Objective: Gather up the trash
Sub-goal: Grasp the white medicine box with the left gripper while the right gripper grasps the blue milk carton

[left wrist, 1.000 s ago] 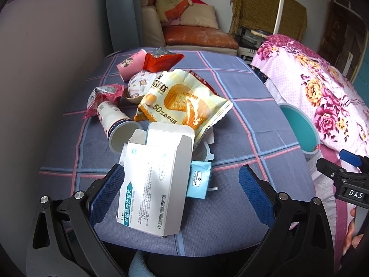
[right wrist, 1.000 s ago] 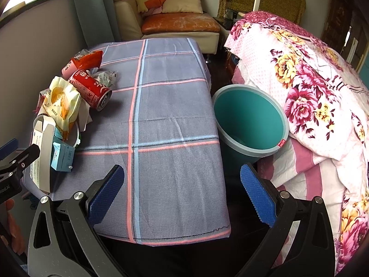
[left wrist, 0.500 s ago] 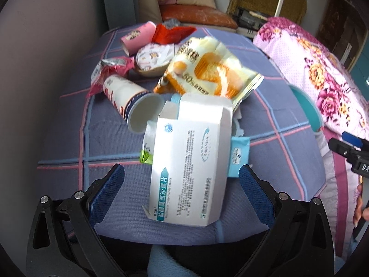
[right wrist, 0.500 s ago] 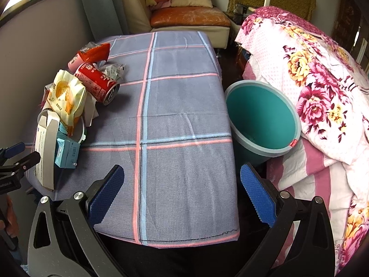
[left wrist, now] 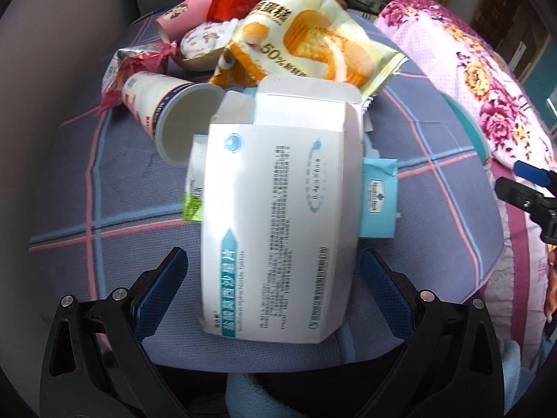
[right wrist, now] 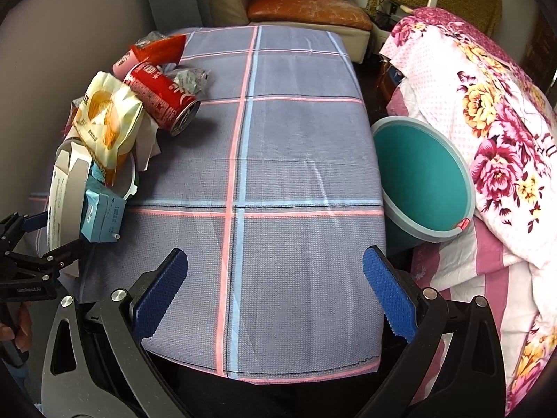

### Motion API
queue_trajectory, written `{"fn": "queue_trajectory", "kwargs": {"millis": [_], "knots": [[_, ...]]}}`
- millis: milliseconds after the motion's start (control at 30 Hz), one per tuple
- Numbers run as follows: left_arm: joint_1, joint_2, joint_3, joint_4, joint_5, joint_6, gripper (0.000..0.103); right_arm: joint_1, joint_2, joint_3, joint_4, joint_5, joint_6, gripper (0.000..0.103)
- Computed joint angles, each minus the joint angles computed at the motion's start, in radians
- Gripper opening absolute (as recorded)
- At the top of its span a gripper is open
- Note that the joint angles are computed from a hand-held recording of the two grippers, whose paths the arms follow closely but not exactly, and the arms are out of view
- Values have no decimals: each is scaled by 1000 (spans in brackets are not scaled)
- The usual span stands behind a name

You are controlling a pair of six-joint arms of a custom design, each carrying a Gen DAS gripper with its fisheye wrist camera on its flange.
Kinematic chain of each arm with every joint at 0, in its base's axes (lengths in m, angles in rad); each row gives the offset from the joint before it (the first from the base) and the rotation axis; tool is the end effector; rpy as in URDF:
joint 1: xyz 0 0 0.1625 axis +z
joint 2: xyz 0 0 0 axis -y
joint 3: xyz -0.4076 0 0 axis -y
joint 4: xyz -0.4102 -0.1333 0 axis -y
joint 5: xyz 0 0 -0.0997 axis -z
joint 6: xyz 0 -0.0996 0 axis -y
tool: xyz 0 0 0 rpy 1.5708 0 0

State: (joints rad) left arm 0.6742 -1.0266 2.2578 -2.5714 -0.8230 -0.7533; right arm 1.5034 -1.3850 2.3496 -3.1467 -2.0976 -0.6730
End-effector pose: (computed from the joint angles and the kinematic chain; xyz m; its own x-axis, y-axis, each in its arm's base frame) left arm -0.2089 -0.4243 0.0306 -0.7655 0.0728 -0.6392 0.3247 0.9015 -0.2861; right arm 0.0534 -0.4447 0.2127 -0.6936 -0.2386 0.6797 -0.4824 0.8546 -0.1922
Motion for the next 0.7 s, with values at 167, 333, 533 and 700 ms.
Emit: {"fn": "queue_trajectory", "kwargs": {"millis": [167, 333, 533, 700], "knots": [[-20, -21, 20, -15, 1, -3, 62, 34, 21, -8, 16, -23, -18, 97], [-48, -140, 83, -41, 21, -23, 62, 96, 44, -37, 111, -28, -45, 97], [-16, -288, 160, -24, 93, -86, 62, 194, 124, -106, 269, -12, -68, 97], [22, -343, 196, -62, 111, -71, 62, 278, 233, -153, 313, -34, -130, 97]]}}
